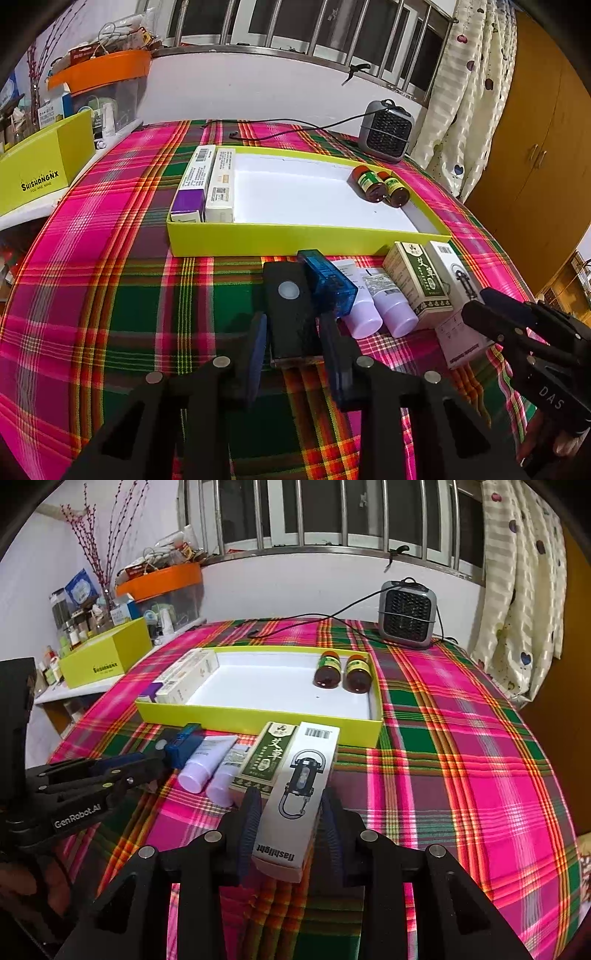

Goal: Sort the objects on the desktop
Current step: 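Grasp and lift the flashlight box with right tool while left tool grasps the black device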

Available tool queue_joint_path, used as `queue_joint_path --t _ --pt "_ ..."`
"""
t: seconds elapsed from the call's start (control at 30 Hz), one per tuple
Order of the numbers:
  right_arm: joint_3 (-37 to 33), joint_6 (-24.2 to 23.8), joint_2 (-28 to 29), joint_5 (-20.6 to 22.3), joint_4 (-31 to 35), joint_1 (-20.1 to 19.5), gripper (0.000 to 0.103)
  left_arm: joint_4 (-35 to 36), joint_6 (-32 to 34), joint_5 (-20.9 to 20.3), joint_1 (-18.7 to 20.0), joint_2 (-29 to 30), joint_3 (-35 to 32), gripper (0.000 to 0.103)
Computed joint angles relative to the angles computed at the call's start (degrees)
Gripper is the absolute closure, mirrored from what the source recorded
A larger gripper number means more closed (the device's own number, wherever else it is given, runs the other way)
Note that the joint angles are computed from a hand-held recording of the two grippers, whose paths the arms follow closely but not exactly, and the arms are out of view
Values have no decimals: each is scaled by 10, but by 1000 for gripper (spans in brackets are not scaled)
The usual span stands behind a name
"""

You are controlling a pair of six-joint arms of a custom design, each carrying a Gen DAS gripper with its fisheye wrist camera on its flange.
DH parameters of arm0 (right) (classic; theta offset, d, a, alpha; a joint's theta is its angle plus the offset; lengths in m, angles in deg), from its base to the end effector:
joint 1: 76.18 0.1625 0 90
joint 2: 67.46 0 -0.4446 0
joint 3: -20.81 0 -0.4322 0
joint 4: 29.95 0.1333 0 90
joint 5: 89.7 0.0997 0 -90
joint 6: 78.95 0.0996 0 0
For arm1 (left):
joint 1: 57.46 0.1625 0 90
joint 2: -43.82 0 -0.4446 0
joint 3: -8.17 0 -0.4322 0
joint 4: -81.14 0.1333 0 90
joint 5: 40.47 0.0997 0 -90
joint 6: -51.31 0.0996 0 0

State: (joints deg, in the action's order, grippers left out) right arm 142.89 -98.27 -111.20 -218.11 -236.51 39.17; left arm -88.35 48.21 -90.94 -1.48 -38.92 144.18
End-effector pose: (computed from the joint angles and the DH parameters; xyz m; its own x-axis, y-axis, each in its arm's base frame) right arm 0.2937 -0.4531 0.0470 -0.7123 -0.2237 0.6653 -0.6062 0.6739 -0.4224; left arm -0.0820 -0.4731 0.2323 -0.8226 0.1579 -0.5463 0.4581 0.7532 -0.4721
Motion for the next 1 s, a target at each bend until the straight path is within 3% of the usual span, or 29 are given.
queue_joint_path --t 0.23,0.63,1.0 --pt "-8 11 -2 -13 29 -8 67 10 -2 6 6 11 -9 73" --pt "-21 29 -9 2 65 -19 68 15 5 -11 20 20 -27 74" --pt "-1 37 -23 27 44 -27 72 5 6 -23 19 7 -17 75"
